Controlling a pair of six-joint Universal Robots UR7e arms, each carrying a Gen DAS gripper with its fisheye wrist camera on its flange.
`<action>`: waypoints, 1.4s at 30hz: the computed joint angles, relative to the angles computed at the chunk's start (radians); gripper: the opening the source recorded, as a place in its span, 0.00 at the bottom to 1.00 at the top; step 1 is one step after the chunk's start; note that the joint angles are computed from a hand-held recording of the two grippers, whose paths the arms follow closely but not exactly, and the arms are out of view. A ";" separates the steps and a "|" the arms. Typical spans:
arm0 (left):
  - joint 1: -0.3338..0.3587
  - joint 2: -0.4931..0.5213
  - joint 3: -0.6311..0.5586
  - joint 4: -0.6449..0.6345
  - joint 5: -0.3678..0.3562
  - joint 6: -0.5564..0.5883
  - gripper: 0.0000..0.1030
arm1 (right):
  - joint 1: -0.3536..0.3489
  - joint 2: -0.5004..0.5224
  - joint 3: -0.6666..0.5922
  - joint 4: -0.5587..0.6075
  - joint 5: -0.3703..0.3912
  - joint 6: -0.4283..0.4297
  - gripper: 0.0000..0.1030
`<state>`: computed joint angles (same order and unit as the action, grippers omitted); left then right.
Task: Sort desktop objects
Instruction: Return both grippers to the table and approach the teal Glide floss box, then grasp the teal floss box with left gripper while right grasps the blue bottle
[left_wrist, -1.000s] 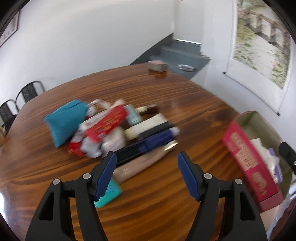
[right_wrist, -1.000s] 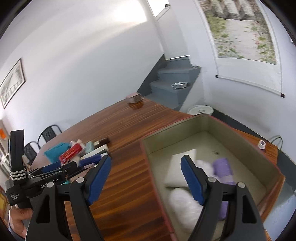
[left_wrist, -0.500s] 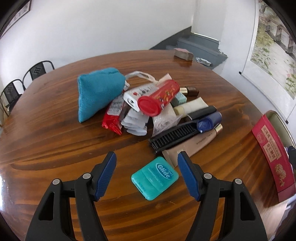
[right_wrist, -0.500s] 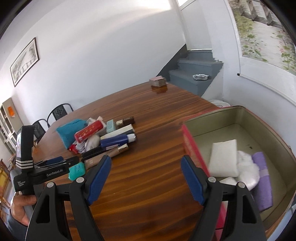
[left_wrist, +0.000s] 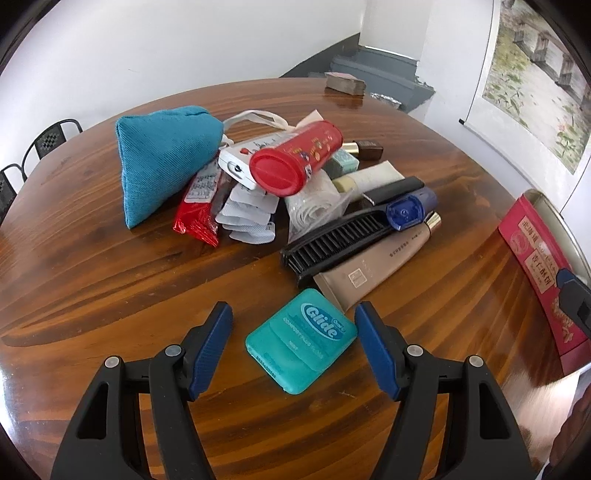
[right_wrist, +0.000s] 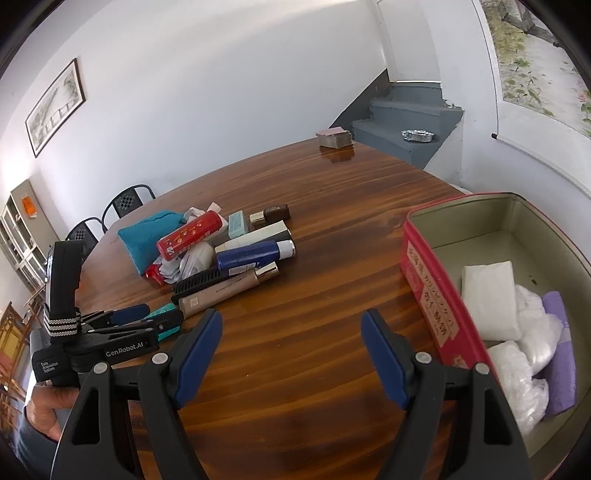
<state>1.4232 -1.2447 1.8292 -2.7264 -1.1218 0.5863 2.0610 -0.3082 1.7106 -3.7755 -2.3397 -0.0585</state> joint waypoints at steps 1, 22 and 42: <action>-0.001 0.000 0.007 -0.013 0.004 0.014 0.70 | 0.000 0.001 -0.001 0.003 0.001 0.001 0.78; -0.020 -0.049 0.099 -0.124 0.009 0.076 0.60 | -0.025 0.005 -0.033 0.098 0.052 0.041 0.78; -0.001 -0.089 0.087 -0.122 -0.023 0.034 0.60 | -0.116 0.046 -0.316 0.492 0.217 0.206 0.78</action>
<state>1.4227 -1.3340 1.9165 -2.8485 -1.1453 0.6206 1.9447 -0.2620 1.3950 -3.2833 -2.1228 0.1479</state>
